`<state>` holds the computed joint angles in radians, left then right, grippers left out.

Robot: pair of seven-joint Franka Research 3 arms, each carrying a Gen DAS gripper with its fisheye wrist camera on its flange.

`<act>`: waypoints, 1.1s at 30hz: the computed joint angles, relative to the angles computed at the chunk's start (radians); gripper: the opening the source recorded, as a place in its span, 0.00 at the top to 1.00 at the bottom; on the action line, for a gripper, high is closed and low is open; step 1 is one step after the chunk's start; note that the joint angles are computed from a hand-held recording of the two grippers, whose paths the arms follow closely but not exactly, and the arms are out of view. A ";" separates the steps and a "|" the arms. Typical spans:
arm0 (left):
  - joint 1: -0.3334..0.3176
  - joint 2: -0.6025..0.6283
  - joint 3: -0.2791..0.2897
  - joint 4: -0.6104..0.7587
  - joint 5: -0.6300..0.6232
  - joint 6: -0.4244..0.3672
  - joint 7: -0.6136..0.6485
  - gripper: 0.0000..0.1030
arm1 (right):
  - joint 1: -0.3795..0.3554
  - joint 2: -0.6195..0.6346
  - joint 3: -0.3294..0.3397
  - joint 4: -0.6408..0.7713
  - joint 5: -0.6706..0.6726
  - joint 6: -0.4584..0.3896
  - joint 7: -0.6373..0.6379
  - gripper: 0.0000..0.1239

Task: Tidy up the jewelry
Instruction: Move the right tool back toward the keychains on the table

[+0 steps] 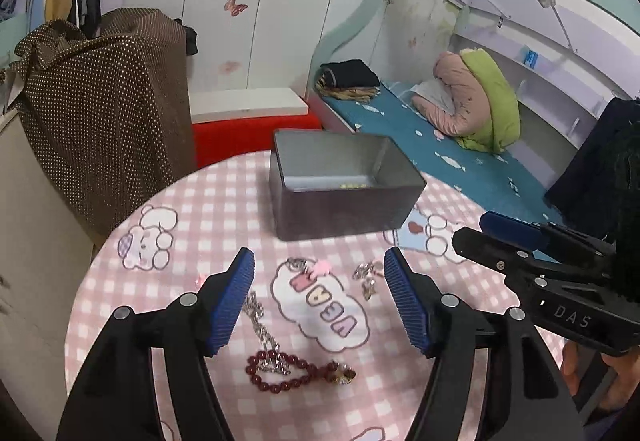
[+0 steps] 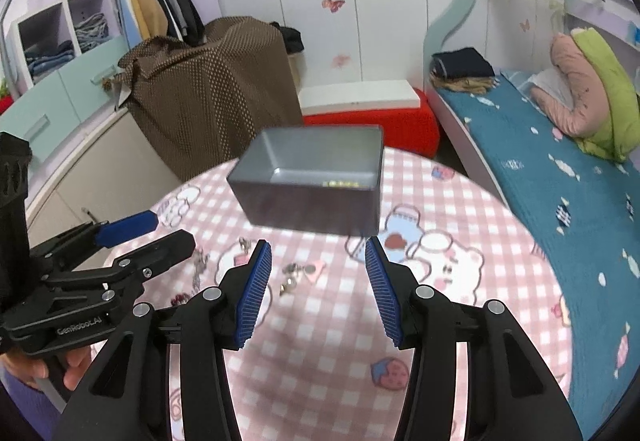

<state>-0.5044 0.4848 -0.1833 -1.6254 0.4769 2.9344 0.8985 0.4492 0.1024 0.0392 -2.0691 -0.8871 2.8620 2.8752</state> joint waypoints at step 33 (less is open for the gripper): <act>0.039 0.087 -0.024 0.063 -0.044 -0.072 0.085 0.39 | 0.162 0.270 -0.109 0.211 0.343 -0.068 -0.296 0.78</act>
<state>-0.4656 0.5721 -0.2070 -1.5624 0.4329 2.8624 0.9836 0.6115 0.3728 -0.0694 -1.8583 -0.5446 2.7936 2.5789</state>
